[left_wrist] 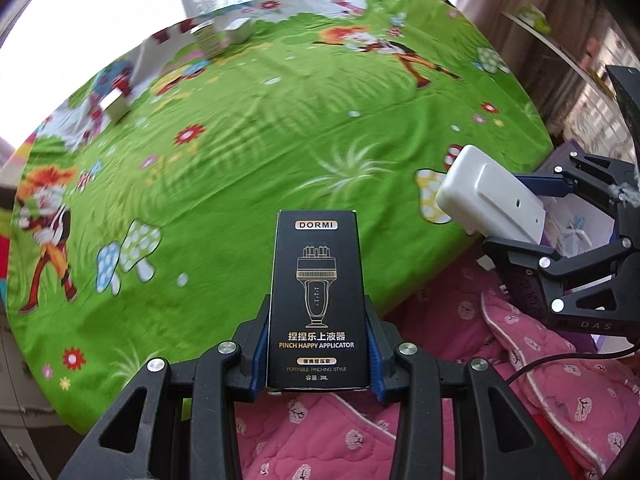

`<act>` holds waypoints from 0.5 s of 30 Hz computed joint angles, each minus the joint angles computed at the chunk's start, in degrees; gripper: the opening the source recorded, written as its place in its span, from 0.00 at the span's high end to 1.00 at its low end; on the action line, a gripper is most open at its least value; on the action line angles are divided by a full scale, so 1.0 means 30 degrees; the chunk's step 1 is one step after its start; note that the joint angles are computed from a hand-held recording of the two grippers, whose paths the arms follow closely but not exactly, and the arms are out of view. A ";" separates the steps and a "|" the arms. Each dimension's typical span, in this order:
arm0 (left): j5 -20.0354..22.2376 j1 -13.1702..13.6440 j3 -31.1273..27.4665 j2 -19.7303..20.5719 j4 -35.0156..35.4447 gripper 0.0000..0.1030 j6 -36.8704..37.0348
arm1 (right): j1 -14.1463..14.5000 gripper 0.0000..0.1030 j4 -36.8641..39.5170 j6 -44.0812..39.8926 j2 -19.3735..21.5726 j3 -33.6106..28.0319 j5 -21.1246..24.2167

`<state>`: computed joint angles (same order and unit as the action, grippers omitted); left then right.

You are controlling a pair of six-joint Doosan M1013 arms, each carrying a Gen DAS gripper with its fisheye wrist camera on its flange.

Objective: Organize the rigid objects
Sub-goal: 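Carry the black DORMI box and white plate with both tools over the storage box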

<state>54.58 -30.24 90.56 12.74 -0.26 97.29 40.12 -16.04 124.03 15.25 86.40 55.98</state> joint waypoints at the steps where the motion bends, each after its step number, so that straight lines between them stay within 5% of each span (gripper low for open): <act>1: 0.0009 -0.0207 -0.0071 0.0039 0.0107 0.61 0.0205 | -0.0026 0.35 -0.0097 0.0375 -0.0250 0.0355 -0.0106; 15: 0.0688 -0.3082 -0.1521 0.0981 0.0203 0.61 0.3699 | -0.0372 0.35 -0.1625 0.5477 -0.3339 0.4133 0.0008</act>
<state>56.64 -39.49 86.00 15.68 0.35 108.39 39.01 -20.92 140.46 5.23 98.80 56.00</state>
